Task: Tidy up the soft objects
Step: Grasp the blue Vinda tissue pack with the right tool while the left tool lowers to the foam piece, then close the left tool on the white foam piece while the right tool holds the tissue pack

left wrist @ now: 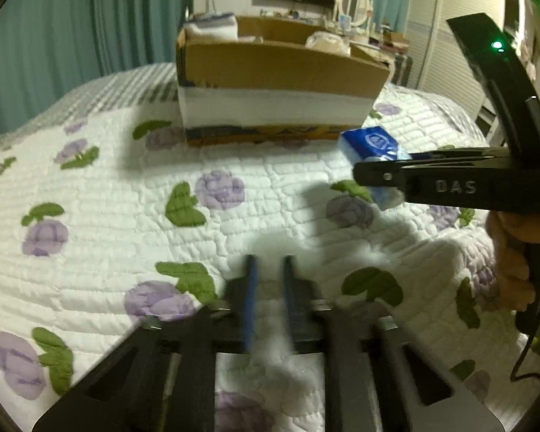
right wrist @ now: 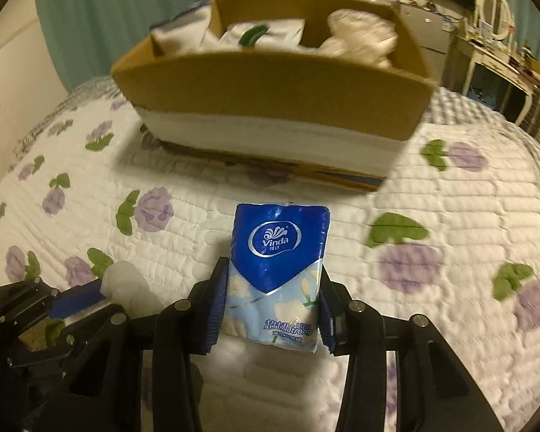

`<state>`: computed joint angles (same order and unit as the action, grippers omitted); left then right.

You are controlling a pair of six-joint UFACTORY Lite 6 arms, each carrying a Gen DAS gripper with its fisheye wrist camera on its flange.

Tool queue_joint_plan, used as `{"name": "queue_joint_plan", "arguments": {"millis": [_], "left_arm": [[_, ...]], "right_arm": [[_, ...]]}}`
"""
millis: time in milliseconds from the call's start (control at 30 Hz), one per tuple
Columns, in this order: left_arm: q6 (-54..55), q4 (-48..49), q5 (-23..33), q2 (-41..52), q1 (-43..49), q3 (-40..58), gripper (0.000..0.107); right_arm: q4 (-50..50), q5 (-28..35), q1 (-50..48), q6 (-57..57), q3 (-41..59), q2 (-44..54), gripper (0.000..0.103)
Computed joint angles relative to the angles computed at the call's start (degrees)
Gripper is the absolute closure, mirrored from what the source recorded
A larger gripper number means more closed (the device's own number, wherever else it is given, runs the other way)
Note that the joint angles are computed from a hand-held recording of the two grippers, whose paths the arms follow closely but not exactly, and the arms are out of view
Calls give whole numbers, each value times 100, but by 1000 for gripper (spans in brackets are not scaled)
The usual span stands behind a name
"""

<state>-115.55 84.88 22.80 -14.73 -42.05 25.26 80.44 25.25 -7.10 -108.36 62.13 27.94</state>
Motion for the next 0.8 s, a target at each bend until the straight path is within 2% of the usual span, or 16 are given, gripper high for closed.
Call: {"name": "queue_joint_plan", "arguments": {"millis": [167, 267, 400, 467, 500, 533, 600, 733, 800], "left_arm": [[466, -545, 89, -61, -58, 143, 105], [792, -967, 168, -30, -92, 281, 101], [1746, -1864, 387, 217, -269, 681, 95], [1996, -2079, 428, 422, -272, 830, 81], [2082, -2152, 377, 532, -220, 894, 65], [2094, -2168, 310, 648, -152, 953, 54], [1898, -1911, 103, 818, -19, 1011, 49], [1575, -1355, 38, 1543, 296, 1393, 48], [1259, -959, -409, 1742, 655, 1408, 46]], "right_arm": [[82, 218, -272, -267, -523, -619, 60], [106, 297, -424, -422, -792, -881, 60], [129, 433, -659, -582, -1017, -1130, 60], [165, 484, -714, -608, -1059, -1216, 60], [149, 538, -755, -581, -1049, -1248, 60], [129, 599, -806, -550, -1030, -1274, 60], [77, 680, -866, -485, -989, -1300, 59], [50, 726, -900, -470, -959, -1295, 59], [7, 731, -904, -441, -929, -1248, 59]]}}
